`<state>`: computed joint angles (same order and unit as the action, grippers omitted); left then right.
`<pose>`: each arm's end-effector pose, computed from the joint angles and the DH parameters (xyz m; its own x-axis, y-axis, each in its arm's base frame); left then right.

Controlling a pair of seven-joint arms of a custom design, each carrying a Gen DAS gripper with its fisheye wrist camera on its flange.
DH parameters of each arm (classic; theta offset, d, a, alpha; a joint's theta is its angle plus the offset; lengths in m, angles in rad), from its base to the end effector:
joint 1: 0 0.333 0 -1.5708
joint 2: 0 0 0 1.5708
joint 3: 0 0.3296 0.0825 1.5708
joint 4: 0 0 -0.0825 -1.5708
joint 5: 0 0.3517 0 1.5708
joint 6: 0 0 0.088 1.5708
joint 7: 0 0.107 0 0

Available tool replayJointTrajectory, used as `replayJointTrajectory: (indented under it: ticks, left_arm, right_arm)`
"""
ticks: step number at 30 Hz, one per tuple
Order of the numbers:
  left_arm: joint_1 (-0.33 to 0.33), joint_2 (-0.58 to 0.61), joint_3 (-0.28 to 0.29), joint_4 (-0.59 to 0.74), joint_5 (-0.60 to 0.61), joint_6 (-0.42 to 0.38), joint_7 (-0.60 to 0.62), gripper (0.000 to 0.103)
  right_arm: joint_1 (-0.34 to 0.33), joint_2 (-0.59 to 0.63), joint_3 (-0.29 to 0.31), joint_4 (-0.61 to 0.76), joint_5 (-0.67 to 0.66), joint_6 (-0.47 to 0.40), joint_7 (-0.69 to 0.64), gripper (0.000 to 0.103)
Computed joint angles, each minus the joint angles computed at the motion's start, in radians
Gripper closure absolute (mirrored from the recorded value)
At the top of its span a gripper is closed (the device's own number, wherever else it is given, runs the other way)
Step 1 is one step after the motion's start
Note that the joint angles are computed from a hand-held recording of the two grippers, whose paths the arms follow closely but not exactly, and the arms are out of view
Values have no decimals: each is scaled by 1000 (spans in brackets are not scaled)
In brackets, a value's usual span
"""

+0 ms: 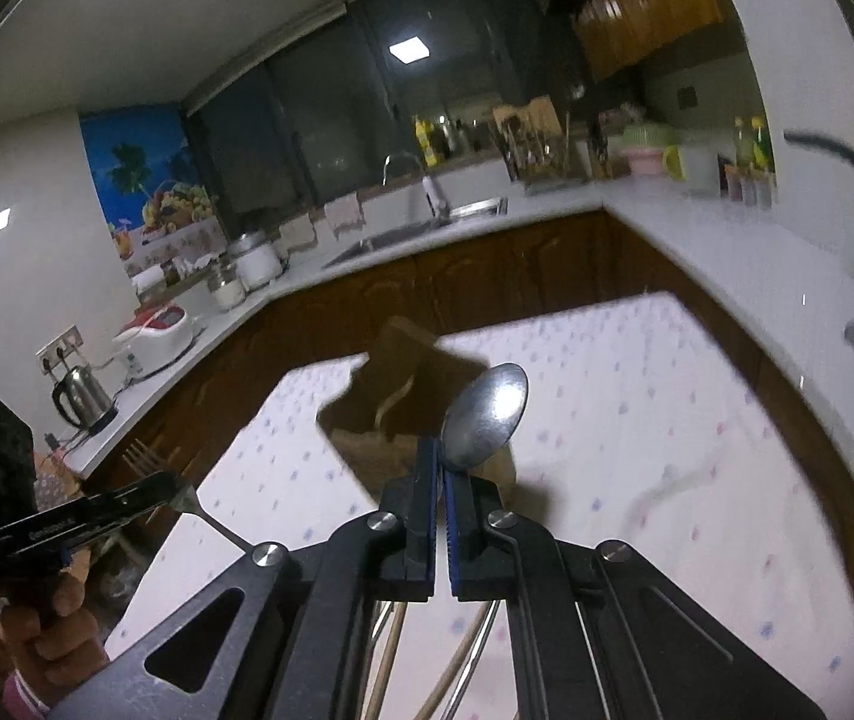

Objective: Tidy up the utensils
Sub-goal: 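Lower the fork into the wooden holder with the left tool while the right tool inserts the spoon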

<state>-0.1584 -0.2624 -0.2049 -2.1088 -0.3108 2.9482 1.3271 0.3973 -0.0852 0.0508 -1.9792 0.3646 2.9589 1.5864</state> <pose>0.4610 -0.1698 0.6815 -0.1283 -0.8871 0.4433 -0.5521 -0.3074 -0.7751 0.5043 0.2173 0.6559 0.2942 -0.8906 -0.3467 -0.5734 0.1258 -0.8096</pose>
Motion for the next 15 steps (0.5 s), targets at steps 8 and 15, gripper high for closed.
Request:
replayJointTrajectory:
  ticks: [8,15]
  left_arm:
    - [-8,211,31,282,-59,-2,76,101]
    - [8,407,25,457,-181,-50,144,101]
  right_arm:
    - [-70,182,27,261,-211,-7,131,101]
    - [-92,333,50,404,-376,-57,211,101]
